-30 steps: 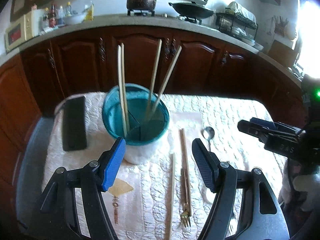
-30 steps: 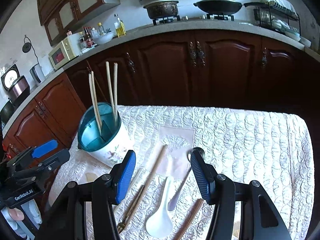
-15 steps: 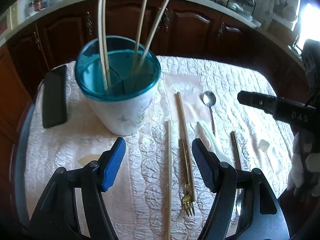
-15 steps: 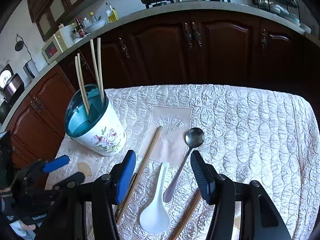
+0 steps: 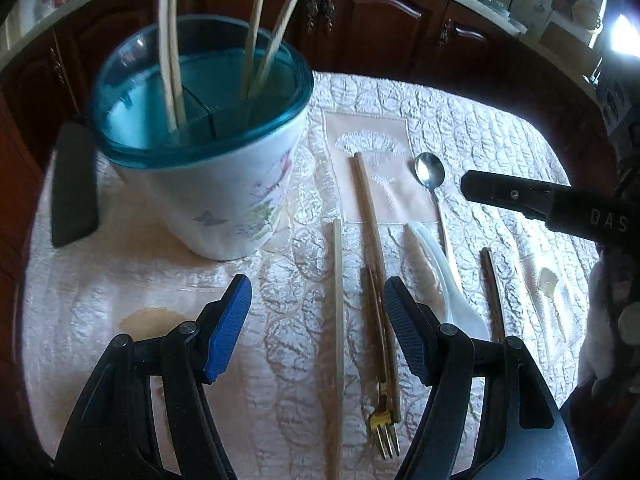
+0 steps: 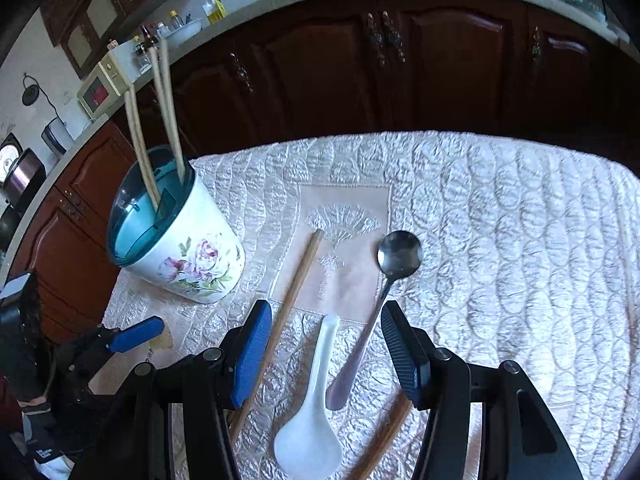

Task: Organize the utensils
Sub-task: 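Move both open tools down over the loose utensils on the cloth, then grasp a wooden chopstick with the left tool while the right tool grasps another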

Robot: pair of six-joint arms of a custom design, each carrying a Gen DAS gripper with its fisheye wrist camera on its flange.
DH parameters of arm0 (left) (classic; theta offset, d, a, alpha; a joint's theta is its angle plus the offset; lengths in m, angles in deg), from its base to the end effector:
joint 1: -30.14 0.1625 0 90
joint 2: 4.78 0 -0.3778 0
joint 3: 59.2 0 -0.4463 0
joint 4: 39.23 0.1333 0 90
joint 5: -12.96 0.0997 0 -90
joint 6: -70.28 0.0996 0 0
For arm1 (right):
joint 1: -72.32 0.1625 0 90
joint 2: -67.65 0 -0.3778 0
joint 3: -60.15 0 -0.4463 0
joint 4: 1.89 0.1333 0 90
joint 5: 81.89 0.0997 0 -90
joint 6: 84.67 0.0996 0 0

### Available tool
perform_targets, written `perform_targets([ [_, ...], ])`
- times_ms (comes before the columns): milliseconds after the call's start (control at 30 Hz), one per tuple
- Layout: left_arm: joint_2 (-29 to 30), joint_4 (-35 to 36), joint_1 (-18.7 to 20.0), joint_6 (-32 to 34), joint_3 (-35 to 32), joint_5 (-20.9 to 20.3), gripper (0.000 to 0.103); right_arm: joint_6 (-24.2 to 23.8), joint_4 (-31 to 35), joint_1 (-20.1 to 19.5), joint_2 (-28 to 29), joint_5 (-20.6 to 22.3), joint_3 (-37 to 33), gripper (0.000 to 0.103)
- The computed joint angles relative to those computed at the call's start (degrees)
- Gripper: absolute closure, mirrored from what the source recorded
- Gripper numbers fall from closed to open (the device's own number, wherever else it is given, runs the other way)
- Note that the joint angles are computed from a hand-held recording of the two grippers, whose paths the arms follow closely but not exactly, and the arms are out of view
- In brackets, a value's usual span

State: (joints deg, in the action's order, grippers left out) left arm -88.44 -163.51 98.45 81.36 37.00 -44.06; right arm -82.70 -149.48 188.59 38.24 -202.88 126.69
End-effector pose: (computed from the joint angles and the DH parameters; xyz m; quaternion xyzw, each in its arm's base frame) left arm -0.0479 -0.6277 0.4004 0.2143 0.9185 -0.2058 0.2608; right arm 0.4313 -0.6884 0.0335 0.1532 -0.9371 0.2301 0.2132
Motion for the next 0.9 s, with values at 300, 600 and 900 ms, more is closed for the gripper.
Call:
perform_targets([
  [300, 5.4, 1.4, 1.1, 0.4, -3.3, 0.7, 0.069, 0.8, 4.7, -1.8, 3.9, 2.9, -6.0, 0.048],
  [600, 4.0, 5.7, 3.7, -2.0, -4.8, -1.2, 0.098, -0.1, 14.1, -3.0, 12.6, 5.7, -19.5, 0.052],
  [900, 3.8, 9.6, 4.7, -4.4, -7.1, -1.3, 0.075, 3.2, 25.6, -4.5, 25.6, 6.4, -41.0, 0.083],
])
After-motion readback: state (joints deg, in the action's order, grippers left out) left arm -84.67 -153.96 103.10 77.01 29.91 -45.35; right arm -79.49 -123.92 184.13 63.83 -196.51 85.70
